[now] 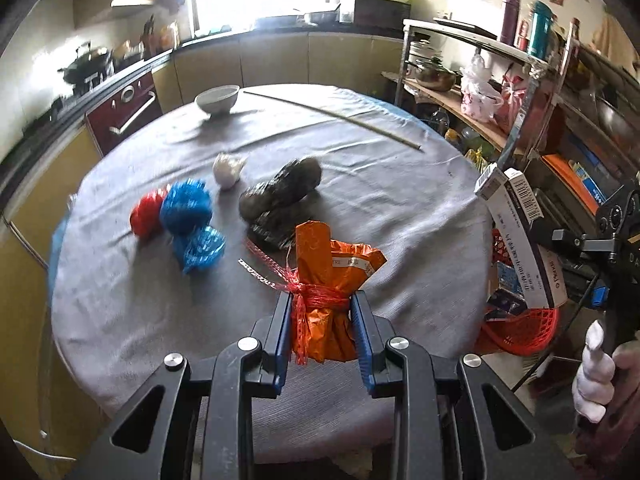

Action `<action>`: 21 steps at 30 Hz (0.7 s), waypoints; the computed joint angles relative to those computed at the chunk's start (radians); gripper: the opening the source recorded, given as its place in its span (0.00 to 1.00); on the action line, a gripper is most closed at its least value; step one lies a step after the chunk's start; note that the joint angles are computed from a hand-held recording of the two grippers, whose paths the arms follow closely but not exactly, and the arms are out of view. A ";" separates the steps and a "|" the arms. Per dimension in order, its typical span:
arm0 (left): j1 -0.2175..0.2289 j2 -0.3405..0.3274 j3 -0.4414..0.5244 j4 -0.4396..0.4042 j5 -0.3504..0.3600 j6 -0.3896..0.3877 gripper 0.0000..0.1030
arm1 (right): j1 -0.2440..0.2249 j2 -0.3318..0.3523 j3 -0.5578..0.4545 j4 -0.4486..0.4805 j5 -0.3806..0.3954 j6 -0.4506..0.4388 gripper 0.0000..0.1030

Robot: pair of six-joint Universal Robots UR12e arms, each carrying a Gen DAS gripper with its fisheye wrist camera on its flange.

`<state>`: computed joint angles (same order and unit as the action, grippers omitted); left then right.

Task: Collect trash
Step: 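Carry the white box and orange bag over the red basket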

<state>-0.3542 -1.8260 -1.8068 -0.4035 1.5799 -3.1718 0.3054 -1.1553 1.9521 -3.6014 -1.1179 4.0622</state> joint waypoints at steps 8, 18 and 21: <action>-0.077 -0.022 0.048 -0.006 0.108 0.013 0.29 | -0.030 -0.039 0.069 -0.093 -0.009 0.042 0.47; -0.148 -0.068 0.123 -0.017 0.135 0.029 0.29 | -0.074 -0.109 0.178 -0.154 -0.036 0.033 0.47; -0.162 -0.088 0.149 -0.031 0.091 0.043 0.29 | -0.099 -0.130 0.223 -0.183 -0.056 0.045 0.47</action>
